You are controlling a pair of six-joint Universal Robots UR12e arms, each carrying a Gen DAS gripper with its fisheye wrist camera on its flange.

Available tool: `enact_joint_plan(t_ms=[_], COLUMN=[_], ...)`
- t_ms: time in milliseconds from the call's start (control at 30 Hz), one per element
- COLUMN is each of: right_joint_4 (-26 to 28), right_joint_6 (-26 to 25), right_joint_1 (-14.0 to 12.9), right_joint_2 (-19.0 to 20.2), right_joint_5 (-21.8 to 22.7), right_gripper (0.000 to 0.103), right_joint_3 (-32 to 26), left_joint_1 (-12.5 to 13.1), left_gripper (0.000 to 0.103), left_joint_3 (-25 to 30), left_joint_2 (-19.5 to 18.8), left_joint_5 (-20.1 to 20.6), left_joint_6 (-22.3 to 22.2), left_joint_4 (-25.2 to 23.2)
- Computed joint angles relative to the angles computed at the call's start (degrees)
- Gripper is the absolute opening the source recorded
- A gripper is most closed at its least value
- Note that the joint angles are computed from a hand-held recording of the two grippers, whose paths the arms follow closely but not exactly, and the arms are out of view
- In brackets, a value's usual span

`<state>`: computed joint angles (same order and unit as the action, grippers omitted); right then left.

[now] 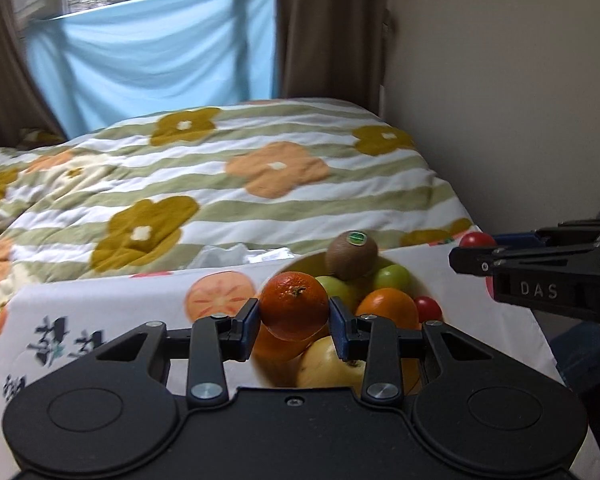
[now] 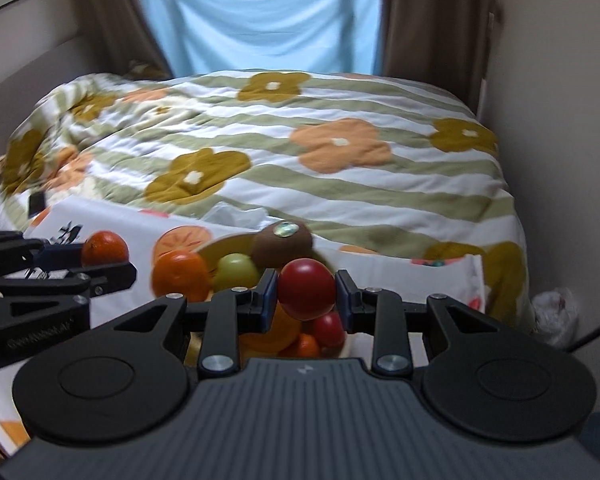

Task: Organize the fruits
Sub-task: 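Release the tangerine into the bowl with the left tool while the right tool drops the tomato in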

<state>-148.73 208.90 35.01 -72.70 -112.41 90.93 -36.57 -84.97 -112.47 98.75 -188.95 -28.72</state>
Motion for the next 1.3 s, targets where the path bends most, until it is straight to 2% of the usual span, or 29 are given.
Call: enact_joint_plan(t_ms=[200,433,467,500,567,600,900,1300], right_joint_4=[1.23,2.33,2.42,2.47,2.63,2.70,1.63,-0.27], right_joint_6=[3.48,6.46,6.65,6.80,6.94,6.91,5.46,1.58], right_joint_1=[-0.56,-0.98,-1.05,-1.11,-1.17,-1.21,-1.36,-1.49], right_joint_2=[0.24,0.66,0.72,0.72,0.76,0.82,1.41,5.33], right_joint_5=[-0.76,-1.24,-1.30,-1.37,-1.51,-1.52,-0.27,4.39], right_gripper=[0.045,0.045,0.045,0.045,0.045,0.045,0.045,0.045], right_joint_3=[-0.03,-0.05,-0.07,-0.02,-0.02,-0.10,-0.96,-4.65], left_joint_1=[0.05,0.14,0.12,0.10,0.18,0.25,1.17,2.02], left_gripper=[0.040,0.041,0.048,0.063,0.081,0.083,0.084,0.084], left_joint_3=[3.17,3.93,3.81,3.62,3.19,2.94,0.34,-3.70], left_joint_2=[-2.93,-4.18,-4.15,-4.08,-3.87,-3.70,-1.13,2.04], left_joint_5=[-1.75,-4.14,-4.14,-4.05,-4.19,-4.39,-2.62,2.14], left_joint_6=[5.42,9.46,9.79,10.15,10.02,9.75,5.90,1.51], left_joint_4=[-3.08,-4.55,-4.31,-3.80,-2.27,-1.46,0.10,0.83])
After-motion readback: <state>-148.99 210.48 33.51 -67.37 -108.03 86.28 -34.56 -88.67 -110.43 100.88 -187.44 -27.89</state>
